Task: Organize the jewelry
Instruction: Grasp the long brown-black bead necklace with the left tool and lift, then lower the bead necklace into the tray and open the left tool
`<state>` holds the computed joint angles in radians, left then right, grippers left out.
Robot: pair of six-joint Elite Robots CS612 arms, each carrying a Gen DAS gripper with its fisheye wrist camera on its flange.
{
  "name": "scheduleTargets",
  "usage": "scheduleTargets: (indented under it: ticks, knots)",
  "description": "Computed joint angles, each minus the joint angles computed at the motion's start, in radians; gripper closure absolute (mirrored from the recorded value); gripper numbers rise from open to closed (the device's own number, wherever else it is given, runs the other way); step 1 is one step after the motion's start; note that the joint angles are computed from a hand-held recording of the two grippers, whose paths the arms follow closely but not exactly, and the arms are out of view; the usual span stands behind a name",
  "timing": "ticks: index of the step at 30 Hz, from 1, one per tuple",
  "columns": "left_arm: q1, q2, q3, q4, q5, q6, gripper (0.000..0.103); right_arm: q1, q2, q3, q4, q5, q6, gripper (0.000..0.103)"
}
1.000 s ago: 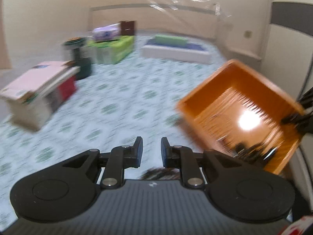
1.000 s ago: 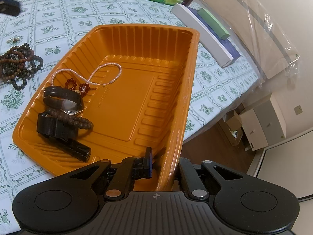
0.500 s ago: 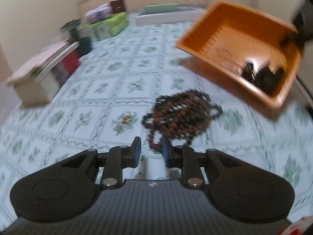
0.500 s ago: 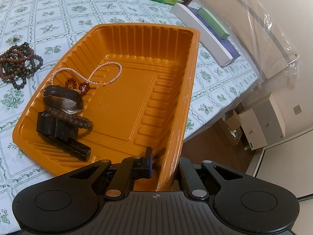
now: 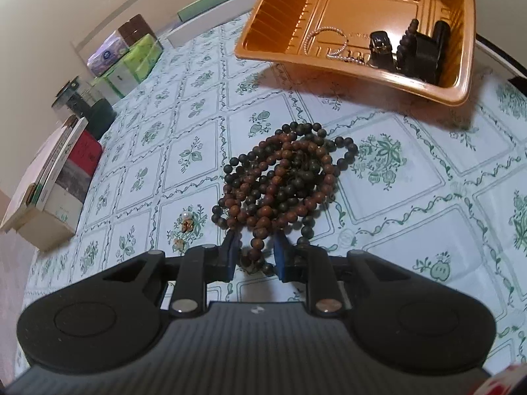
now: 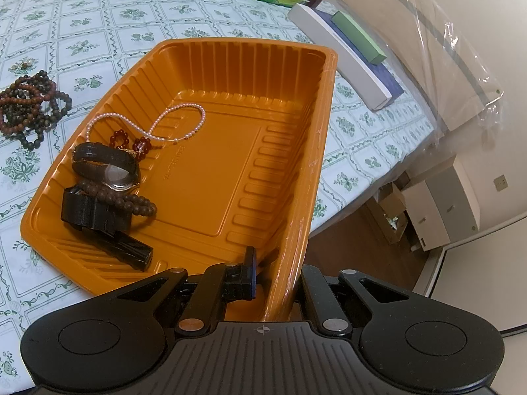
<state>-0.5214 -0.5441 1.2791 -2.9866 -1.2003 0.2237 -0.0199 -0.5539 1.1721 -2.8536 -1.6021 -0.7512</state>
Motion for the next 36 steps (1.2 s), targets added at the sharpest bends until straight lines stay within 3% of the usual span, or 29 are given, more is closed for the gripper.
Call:
scheduleTargets:
  ticks: [1,2,4,23,36]
  knots:
    - [0.0,0.0,-0.002,0.003,0.003,0.01,0.085,0.0,0.0,0.0,0.0,0.0,0.0,0.097]
    - [-0.001,-0.001,-0.003,0.01,0.004,0.016,0.094,0.0,0.0,0.0,0.0,0.0,-0.001,0.097]
    - [0.0,-0.004,-0.004,0.025,0.003,0.023,0.097,0.0,0.0,0.0,-0.001,0.0,-0.001,0.097]
    - [0.017,-0.084,0.003,-0.205,0.005,0.063,0.097,-0.001,0.0,-0.001,-0.003,-0.001,-0.005,0.097]
    - [0.026,-0.097,-0.047,-0.26,-0.035,0.076,0.097,0.0,0.0,-0.002,-0.002,-0.002,-0.004,0.097]
